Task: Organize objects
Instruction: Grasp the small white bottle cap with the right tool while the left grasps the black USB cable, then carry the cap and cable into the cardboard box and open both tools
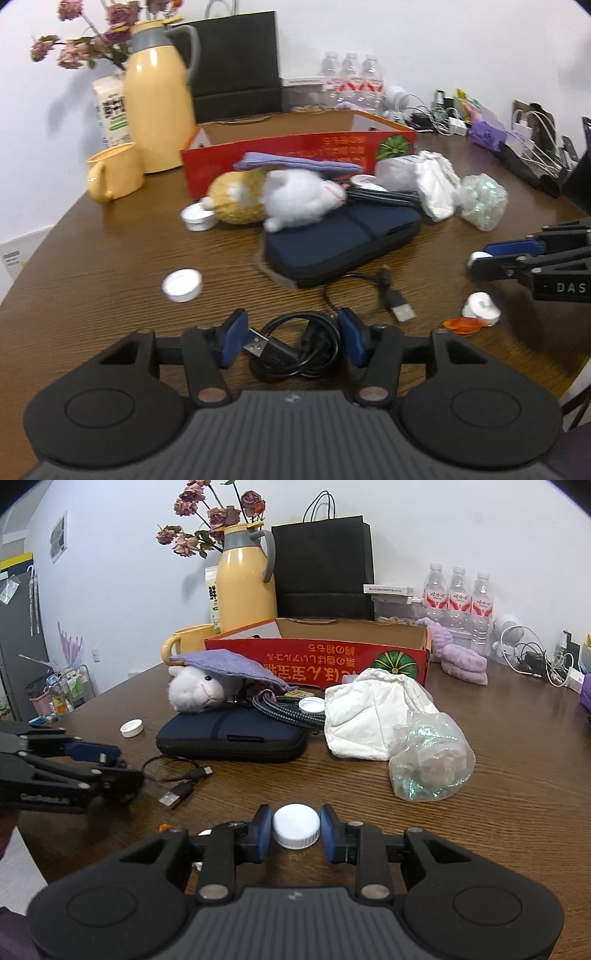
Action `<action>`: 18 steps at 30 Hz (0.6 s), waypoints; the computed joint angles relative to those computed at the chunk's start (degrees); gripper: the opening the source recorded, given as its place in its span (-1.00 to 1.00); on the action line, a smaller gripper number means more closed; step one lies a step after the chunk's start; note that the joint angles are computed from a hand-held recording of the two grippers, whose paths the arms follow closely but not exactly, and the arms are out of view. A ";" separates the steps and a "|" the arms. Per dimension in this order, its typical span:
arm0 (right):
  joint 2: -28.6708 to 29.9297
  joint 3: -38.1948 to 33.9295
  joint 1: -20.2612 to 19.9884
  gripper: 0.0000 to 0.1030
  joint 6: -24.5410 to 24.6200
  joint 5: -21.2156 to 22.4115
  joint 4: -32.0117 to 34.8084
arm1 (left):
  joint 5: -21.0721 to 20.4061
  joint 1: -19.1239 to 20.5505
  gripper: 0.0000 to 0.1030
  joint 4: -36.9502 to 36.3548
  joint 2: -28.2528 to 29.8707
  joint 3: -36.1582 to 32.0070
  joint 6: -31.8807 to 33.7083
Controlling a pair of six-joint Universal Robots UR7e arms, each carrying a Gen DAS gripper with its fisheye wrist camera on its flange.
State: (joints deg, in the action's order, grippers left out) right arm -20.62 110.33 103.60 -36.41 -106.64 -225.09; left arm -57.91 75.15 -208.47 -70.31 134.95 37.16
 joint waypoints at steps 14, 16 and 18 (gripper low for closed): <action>0.56 -7.18 2.37 -0.48 -1.65 2.30 -0.94 | -4.42 -2.45 0.07 -4.48 0.00 -5.25 -1.28; 0.95 -9.63 2.98 -0.48 -2.06 2.59 -0.52 | -5.21 -3.02 0.07 -5.36 1.45 -7.60 -0.67; 1.56 -12.67 3.46 -0.48 -2.34 2.76 0.20 | -5.28 -3.39 0.07 -5.66 3.09 -10.25 -0.48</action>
